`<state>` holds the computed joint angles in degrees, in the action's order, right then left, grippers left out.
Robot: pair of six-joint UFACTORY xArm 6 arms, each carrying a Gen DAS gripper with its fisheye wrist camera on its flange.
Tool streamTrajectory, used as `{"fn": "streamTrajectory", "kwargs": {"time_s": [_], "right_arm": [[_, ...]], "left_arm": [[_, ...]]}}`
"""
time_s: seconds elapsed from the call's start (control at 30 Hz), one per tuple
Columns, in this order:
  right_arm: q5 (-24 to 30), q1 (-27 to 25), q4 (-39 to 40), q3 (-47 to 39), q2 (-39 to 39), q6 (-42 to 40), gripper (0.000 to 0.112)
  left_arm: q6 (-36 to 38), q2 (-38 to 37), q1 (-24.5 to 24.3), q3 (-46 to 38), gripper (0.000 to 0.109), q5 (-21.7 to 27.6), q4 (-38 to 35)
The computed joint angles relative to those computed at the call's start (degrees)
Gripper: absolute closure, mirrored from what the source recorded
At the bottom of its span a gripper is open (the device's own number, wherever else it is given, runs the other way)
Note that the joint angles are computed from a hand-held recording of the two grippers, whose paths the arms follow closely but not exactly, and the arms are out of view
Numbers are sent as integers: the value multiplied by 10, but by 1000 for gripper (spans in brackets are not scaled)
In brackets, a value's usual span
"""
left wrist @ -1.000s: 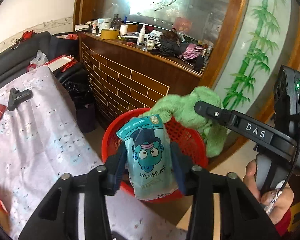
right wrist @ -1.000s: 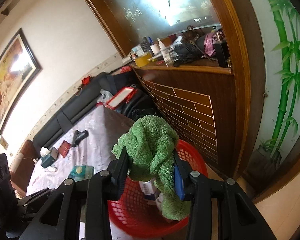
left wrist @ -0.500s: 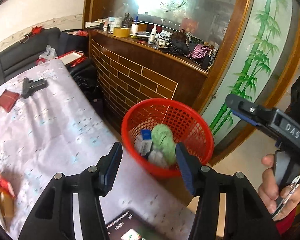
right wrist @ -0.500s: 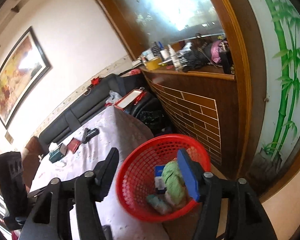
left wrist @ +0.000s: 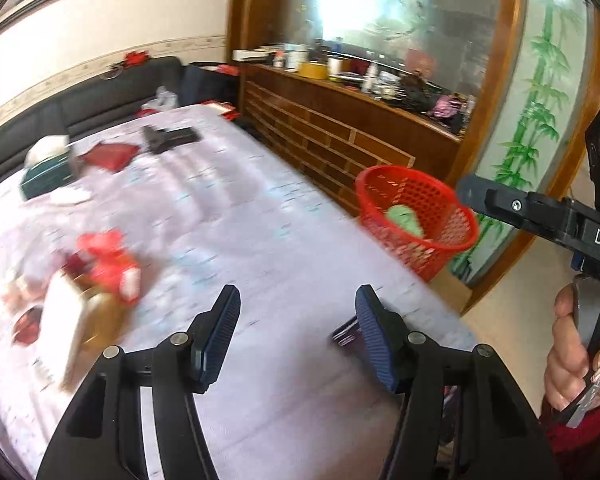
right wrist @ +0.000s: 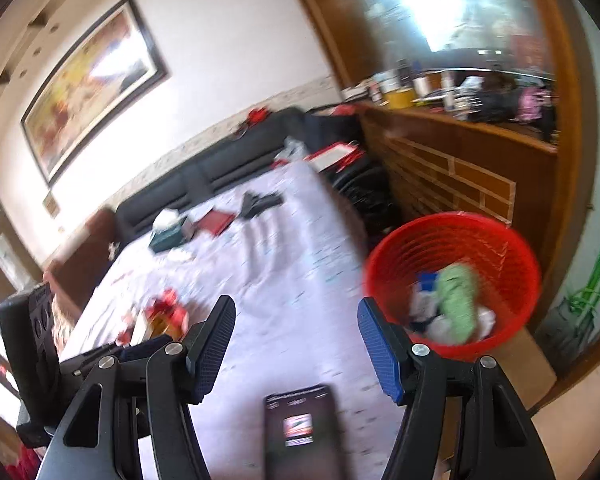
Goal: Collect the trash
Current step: 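Return both tools to the items on the bed, then grasp the white medicine box with left tool while right tool grasps the yellow round container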
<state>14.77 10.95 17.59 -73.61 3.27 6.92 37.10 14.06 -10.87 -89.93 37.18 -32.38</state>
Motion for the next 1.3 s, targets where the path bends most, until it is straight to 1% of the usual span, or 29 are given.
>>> {"fn": "streamTrajectory", "kwargs": {"time_s": [0.1,0.2,0.27,0.33,0.37,0.4,0.47,0.53,0.6,0.67,0.7,0.77,0.87,0.93,1.0,1.1,1.17,1.27,1.3], "right_arm": [[18,24,-13,-23,21,0,44],[28,41,-13,-36,34,-8,44],[35,49,-26,-47,43,-1,44],[41,54,-23,-56,52,-6,44],[44,56,-24,-59,54,-6,44],[45,58,-26,-62,57,-4,44],[45,62,-27,-65,59,-3,44],[47,63,-29,-67,62,-1,44],[48,64,-32,-65,61,1,44],[49,63,-37,-63,60,4,44],[49,62,-37,-62,59,4,44],[49,60,-34,-61,58,2,44],[53,60,-18,-65,60,-9,44],[56,62,-12,-67,62,-14,44],[58,65,-15,-70,64,-13,44],[64,68,-16,-80,69,-15,44],[70,71,-19,-89,74,-14,44],[92,74,23,-115,90,-46,44],[100,74,33,-125,96,-53,44]], "left_arm": [[19,-20,30,37,48,-24,-4],[25,-22,72,55,42,-53,8],[9,-6,93,45,41,-62,44],[19,14,112,25,41,-58,61],[21,25,118,18,41,-70,68],[24,37,124,1,41,-59,71],[64,77,139,-56,41,4,33],[41,105,141,-86,41,6,60],[30,132,142,-122,41,29,76],[5,154,140,-143,41,16,108],[1,168,139,-166,41,29,113],[-3,181,140,-183,41,35,111],[-9,210,144,-230,43,69,92],[-17,217,145,-243,44,78,86],[-23,212,145,-234,44,74,90],[-26,187,144,-199,44,64,94],[-33,172,148,-182,44,77,88],[-30,133,150,-128,44,65,91],[-40,121,151,-111,44,61,101]]}}
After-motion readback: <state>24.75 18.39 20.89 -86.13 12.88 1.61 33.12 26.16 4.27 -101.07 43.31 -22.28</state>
